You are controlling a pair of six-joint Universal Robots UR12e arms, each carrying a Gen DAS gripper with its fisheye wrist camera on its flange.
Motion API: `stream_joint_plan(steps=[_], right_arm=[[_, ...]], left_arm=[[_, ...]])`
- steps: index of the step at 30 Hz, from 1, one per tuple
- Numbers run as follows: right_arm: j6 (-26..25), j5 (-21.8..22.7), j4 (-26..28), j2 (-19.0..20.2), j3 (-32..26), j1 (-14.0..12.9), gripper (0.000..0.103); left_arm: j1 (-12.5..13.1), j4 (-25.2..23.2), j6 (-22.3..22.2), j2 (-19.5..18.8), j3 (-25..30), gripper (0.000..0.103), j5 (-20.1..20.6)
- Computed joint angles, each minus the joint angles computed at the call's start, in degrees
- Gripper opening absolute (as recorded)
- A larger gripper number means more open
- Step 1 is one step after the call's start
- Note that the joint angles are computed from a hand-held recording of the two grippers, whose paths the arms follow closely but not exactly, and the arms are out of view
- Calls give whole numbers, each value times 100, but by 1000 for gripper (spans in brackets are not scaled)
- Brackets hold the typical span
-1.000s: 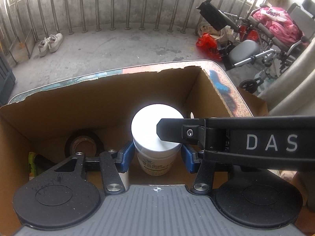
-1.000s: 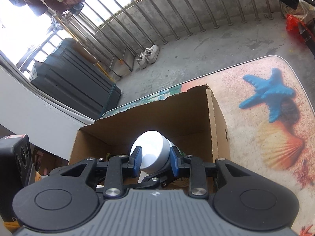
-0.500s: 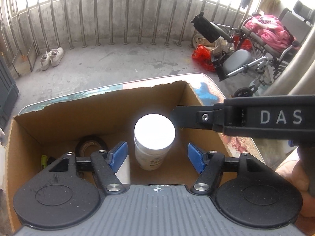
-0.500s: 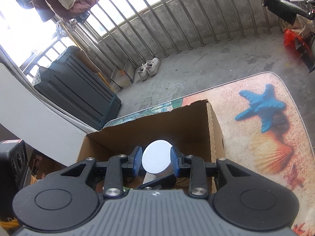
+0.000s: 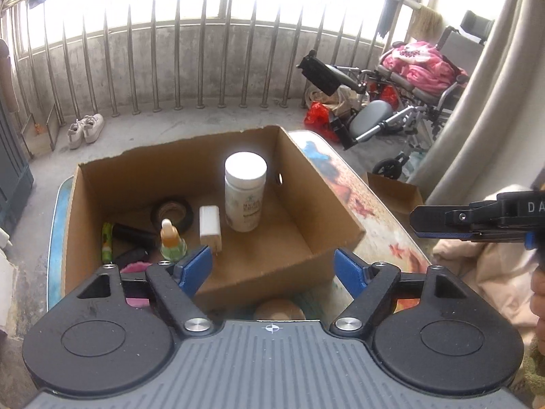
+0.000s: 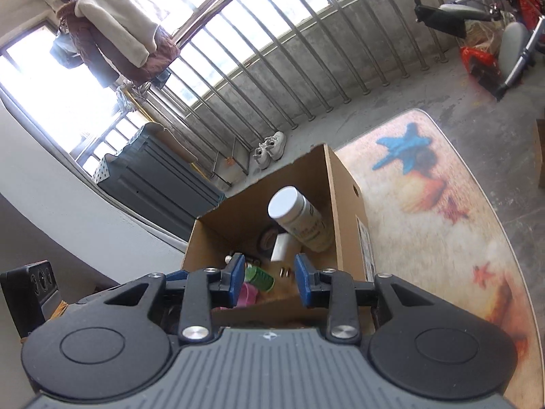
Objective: Organize rigid objects
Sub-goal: 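Move the right tool to the gold-lidded black jar and grasp it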
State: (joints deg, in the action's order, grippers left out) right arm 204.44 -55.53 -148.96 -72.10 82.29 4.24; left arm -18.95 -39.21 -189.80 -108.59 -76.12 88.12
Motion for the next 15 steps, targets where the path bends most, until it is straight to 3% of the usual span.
stream_joint_plan(steps=[8,15], right_arm=[[831,155,-594,-272,1084,37,35],[994,-4,-803,-48,1147,194,35]], left_arm=[[-77,353,383,275,-881,79,27],[-179,669,462,242,-1197,79,154]])
